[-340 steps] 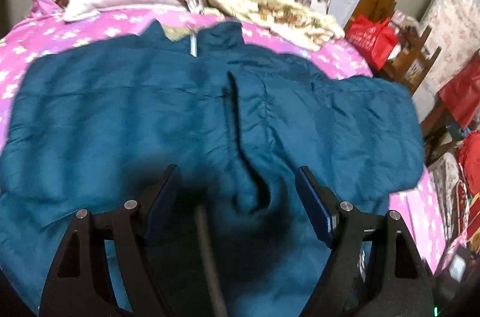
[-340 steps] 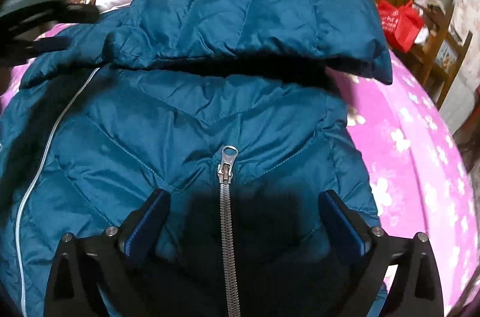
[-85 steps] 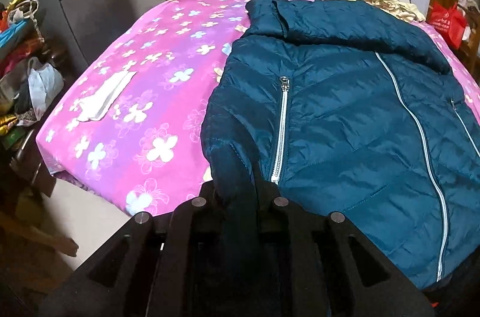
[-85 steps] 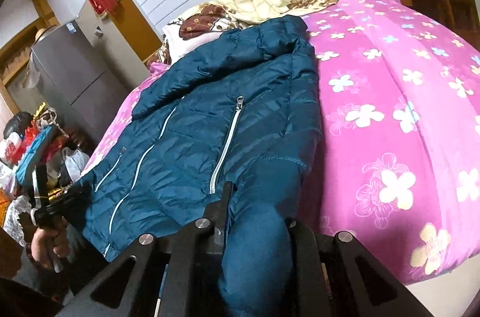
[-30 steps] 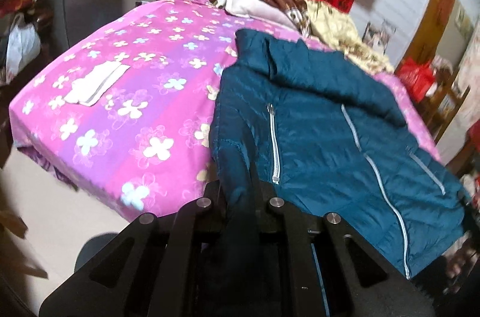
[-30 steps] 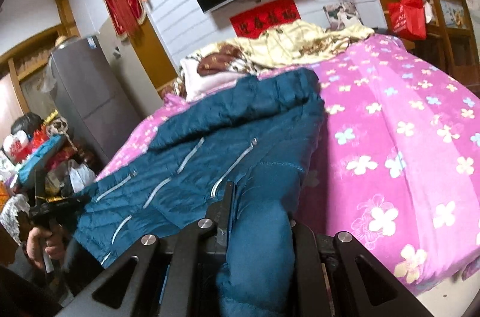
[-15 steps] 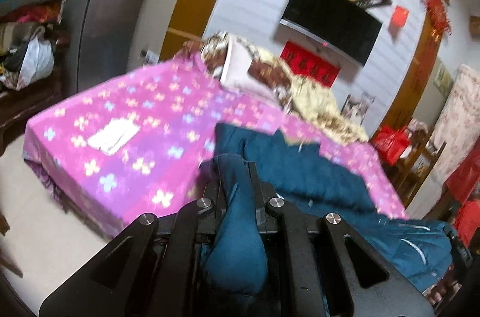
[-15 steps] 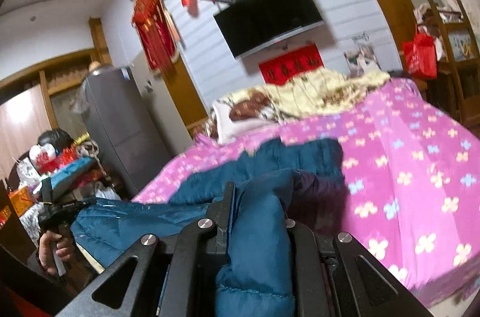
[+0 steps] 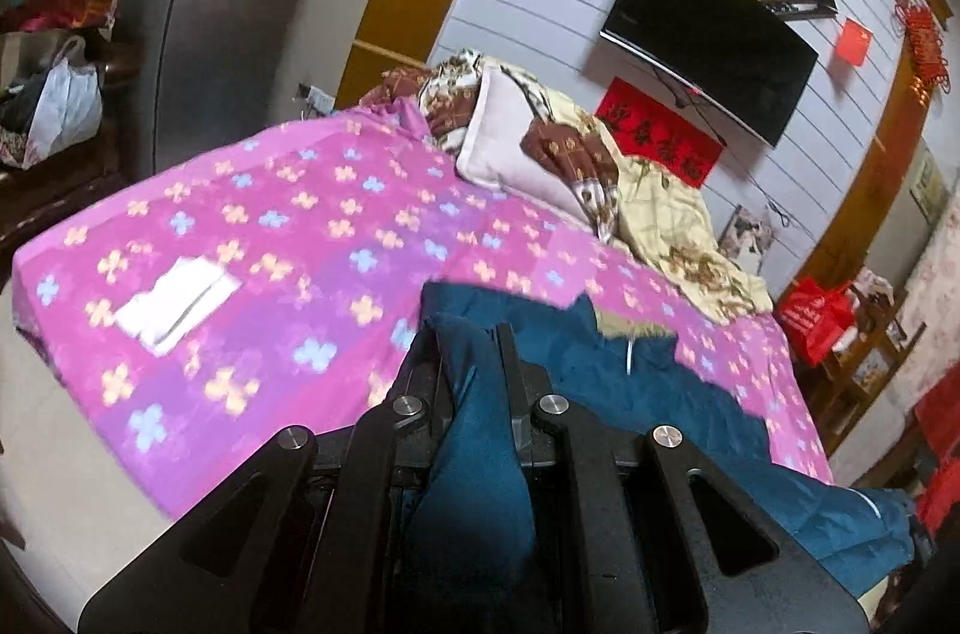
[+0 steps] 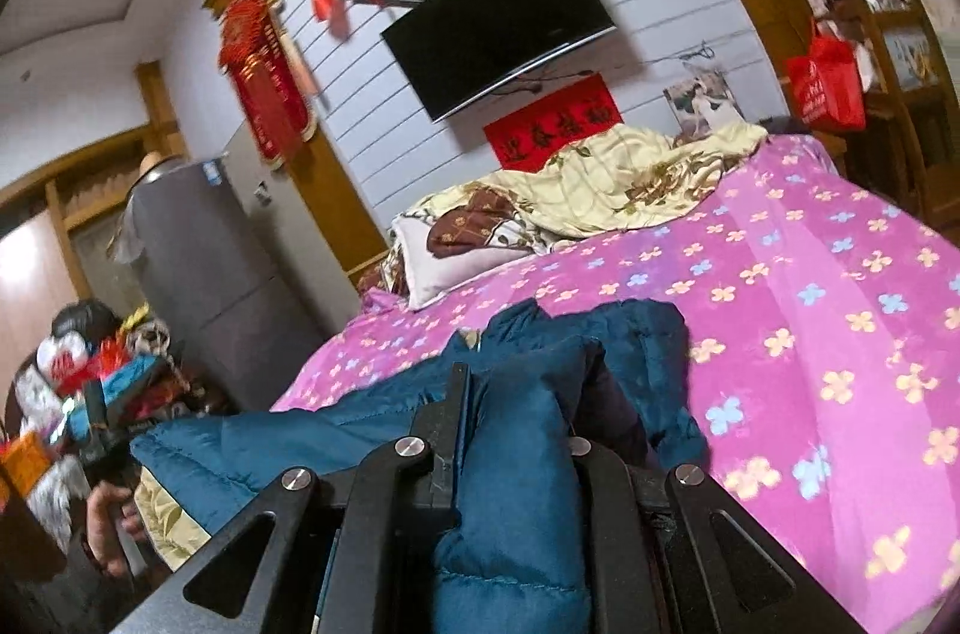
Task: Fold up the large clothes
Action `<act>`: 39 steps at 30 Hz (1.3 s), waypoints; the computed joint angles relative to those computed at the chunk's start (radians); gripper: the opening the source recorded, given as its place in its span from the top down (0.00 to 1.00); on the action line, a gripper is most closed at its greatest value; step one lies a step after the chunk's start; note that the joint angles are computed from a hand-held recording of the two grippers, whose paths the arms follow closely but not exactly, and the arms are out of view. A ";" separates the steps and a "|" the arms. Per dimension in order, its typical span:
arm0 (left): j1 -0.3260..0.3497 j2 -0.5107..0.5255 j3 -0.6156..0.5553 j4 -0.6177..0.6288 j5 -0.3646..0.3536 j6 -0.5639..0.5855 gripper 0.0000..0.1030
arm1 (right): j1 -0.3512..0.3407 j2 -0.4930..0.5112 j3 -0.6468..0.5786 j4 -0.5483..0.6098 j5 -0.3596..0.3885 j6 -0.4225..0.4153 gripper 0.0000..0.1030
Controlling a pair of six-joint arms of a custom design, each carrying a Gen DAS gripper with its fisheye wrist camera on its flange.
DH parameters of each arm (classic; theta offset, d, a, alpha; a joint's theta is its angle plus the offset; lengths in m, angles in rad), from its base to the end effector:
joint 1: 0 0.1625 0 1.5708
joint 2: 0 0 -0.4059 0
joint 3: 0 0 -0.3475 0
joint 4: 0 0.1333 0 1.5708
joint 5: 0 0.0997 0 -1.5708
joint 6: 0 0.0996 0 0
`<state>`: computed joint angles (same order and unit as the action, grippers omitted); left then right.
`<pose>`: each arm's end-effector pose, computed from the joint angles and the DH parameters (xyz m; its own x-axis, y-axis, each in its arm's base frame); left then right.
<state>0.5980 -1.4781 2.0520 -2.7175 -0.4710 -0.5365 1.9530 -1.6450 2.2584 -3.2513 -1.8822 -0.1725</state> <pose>-0.2367 -0.4299 0.3940 -0.9177 -0.1532 -0.3666 0.2624 0.4594 -0.8486 0.2390 -0.3191 0.4088 -0.9378 -0.1813 0.2960 -0.3461 0.4230 -0.8374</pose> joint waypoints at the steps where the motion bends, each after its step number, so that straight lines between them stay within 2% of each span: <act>1: 0.007 0.022 -0.021 -0.033 0.003 0.037 0.93 | -0.003 0.028 -0.031 -0.006 0.000 -0.008 0.89; 4: 0.060 0.139 -0.139 -0.171 -0.010 0.194 0.93 | -0.010 0.104 -0.127 -0.023 0.019 -0.039 0.89; 8: 0.167 0.306 -0.309 -0.223 -0.039 0.329 0.92 | -0.053 0.235 -0.279 -0.014 0.030 -0.086 0.89; 9: 0.191 0.357 -0.350 -0.242 -0.026 0.377 0.92 | -0.066 0.267 -0.310 -0.013 0.027 -0.090 0.89; 12: 0.256 0.480 -0.449 -0.262 -0.013 0.455 0.92 | -0.125 0.380 -0.416 0.004 0.009 -0.069 0.89; 18: 0.360 0.597 -0.587 -0.127 -0.073 0.348 0.90 | -0.222 0.503 -0.514 0.017 0.033 0.031 0.89; 22: 0.402 0.667 -0.665 -0.061 -0.108 0.336 0.88 | -0.271 0.552 -0.544 0.019 0.050 0.072 0.89; 27: 0.430 0.741 -0.758 0.049 -0.125 0.312 0.86 | -0.337 0.579 -0.565 0.078 0.118 0.141 0.89; 32: 0.454 0.734 -0.732 -0.024 -0.202 0.324 0.80 | -0.344 0.597 -0.596 0.135 0.087 0.174 0.89; 34: 0.468 0.721 -0.736 0.001 -0.258 0.292 0.76 | -0.344 0.595 -0.591 0.136 0.087 0.181 0.87; 39: 0.484 0.708 -0.743 0.013 -0.338 0.265 0.70 | -0.357 0.583 -0.588 0.170 0.113 0.219 0.85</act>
